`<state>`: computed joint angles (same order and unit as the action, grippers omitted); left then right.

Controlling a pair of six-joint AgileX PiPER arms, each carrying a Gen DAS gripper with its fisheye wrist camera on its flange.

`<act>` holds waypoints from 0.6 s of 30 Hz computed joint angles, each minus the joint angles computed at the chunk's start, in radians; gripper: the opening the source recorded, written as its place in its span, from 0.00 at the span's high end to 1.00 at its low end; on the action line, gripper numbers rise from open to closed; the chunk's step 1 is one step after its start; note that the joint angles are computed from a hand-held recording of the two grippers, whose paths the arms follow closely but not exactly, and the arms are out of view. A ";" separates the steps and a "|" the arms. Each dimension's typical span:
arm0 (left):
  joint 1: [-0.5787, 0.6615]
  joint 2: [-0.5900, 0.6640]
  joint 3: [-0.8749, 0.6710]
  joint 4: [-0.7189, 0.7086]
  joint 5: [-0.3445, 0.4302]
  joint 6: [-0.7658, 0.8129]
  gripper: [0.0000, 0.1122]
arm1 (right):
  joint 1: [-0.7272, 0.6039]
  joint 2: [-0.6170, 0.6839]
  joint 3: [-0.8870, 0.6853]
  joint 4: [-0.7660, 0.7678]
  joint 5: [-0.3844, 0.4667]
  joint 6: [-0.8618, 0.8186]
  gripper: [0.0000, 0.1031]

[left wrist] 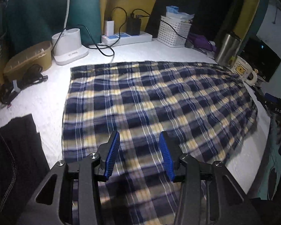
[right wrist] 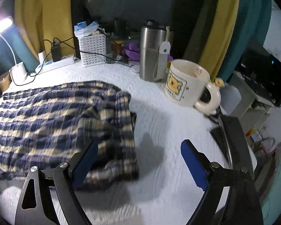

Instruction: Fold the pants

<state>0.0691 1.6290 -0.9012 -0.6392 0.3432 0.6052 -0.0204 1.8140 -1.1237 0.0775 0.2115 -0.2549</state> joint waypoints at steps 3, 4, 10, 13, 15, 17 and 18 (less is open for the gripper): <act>0.000 -0.029 0.037 -0.002 -0.010 0.006 0.61 | -0.016 -0.018 0.052 0.199 -0.010 -0.180 0.05; 0.001 -0.038 0.046 0.008 -0.014 -0.005 0.61 | -0.022 -0.022 0.070 0.285 -0.011 -0.263 0.00; 0.021 -0.095 0.117 -0.013 -0.039 0.022 0.61 | -0.035 -0.027 0.145 0.647 0.017 -0.606 0.00; 0.028 -0.116 0.148 -0.010 -0.061 0.016 0.58 | -0.048 -0.022 0.155 0.804 0.080 -0.752 0.00; 0.042 -0.124 0.159 -0.001 -0.067 -0.010 0.49 | -0.043 -0.020 0.161 0.850 0.097 -0.796 0.00; 0.060 -0.129 0.165 0.015 -0.072 -0.040 0.49 | -0.029 -0.012 0.157 0.850 0.097 -0.803 0.00; 0.064 -0.131 0.167 0.025 -0.074 -0.051 0.49 | -0.025 -0.008 0.155 0.858 0.101 -0.808 0.00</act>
<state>0.1335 1.4981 -0.7343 -0.6144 0.2695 0.5546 -0.0458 1.8059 -0.9688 0.9355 0.3122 -1.0633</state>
